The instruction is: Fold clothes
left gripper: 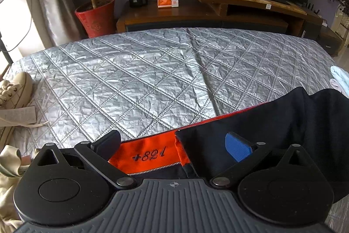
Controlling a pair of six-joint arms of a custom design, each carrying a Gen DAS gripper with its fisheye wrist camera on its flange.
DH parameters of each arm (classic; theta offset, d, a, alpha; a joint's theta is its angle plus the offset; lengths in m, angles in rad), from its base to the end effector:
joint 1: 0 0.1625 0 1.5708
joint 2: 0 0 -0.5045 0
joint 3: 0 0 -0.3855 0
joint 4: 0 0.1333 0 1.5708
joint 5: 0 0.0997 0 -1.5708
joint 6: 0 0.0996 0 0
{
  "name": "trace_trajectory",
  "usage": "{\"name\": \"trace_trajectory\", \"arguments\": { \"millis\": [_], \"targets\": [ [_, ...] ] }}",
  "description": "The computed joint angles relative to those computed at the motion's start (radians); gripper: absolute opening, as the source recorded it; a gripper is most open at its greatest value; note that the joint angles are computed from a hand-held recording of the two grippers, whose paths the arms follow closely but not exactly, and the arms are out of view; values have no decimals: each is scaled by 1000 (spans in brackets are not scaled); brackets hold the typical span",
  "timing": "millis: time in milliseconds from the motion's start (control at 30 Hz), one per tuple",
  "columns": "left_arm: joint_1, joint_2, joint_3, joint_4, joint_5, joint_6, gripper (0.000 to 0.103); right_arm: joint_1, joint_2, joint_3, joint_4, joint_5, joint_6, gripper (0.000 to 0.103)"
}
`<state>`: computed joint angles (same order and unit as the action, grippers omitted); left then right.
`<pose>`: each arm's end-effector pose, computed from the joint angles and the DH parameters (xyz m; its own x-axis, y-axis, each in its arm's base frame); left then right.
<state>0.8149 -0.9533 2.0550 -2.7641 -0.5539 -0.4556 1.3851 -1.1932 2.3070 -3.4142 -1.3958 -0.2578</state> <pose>-0.2327 -0.5646 0.1869 -0.6922 -0.0457 -0.7203 0.4215 0.7845 -0.4548 0.0565 -0.5151 0.2789 -0.9916 -0.1213 0.0445 -0.1191 0.7257 -0.6776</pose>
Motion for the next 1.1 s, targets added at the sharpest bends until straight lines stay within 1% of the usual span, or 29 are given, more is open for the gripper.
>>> {"name": "trace_trajectory", "arguments": {
  "millis": [33,133,167,233,300,433,467,500,533,567,633,700,733,800,833,867,900,967,1000,1033,1067,1100],
  "targets": [
    [-1,0,0,0,0,1,103,8,-9,7,-6,-9,-30,5],
    [-2,2,1,2,2,3,103,23,-31,19,6,33,-117,5],
    [-2,2,1,3,2,3,103,39,-30,13,11,24,-147,5],
    [-1,2,1,4,-2,0,103,59,-32,10,16,31,-184,5],
    [0,2,0,6,-6,-1,103,92,-31,14,-22,5,-226,5],
    [0,3,-3,19,-10,-4,103,196,-8,14,-127,-245,-330,5],
    [-1,4,-3,20,-11,-2,103,210,6,7,-154,-320,-340,5],
    [-2,4,-2,18,-11,1,103,213,13,8,-182,-354,-345,5],
    [-2,5,-1,16,-12,4,103,221,24,0,-206,-414,-389,4],
    [-1,5,0,16,-12,6,103,237,45,0,-259,-477,-475,4],
    [-1,4,-1,16,-13,4,103,295,96,-6,-381,-606,-685,4],
    [-1,5,-1,14,-14,5,103,318,137,-16,-507,-643,-894,4],
    [-2,6,-1,13,-15,6,103,321,154,-28,-566,-646,-965,4],
    [-3,8,-1,16,-14,7,103,317,188,-52,-672,-645,-1074,4],
    [-3,9,-1,17,-14,8,103,318,205,-69,-700,-675,-1099,4],
    [-2,9,-2,19,-15,7,103,313,213,-89,-687,-717,-1082,6],
    [-2,9,-2,20,-15,6,103,302,206,-89,-665,-733,-1023,6],
    [-2,8,-1,16,-14,5,103,294,173,-90,-556,-778,-828,7],
    [-1,7,-1,14,-13,5,103,279,147,-72,-513,-762,-723,8],
    [-1,7,-1,14,-13,3,103,261,118,-52,-469,-736,-618,13],
    [0,7,-2,15,-14,2,103,245,80,-38,-395,-714,-513,23],
    [0,7,-3,16,-14,0,103,208,48,-24,-291,-678,-409,27]
  ]
}}
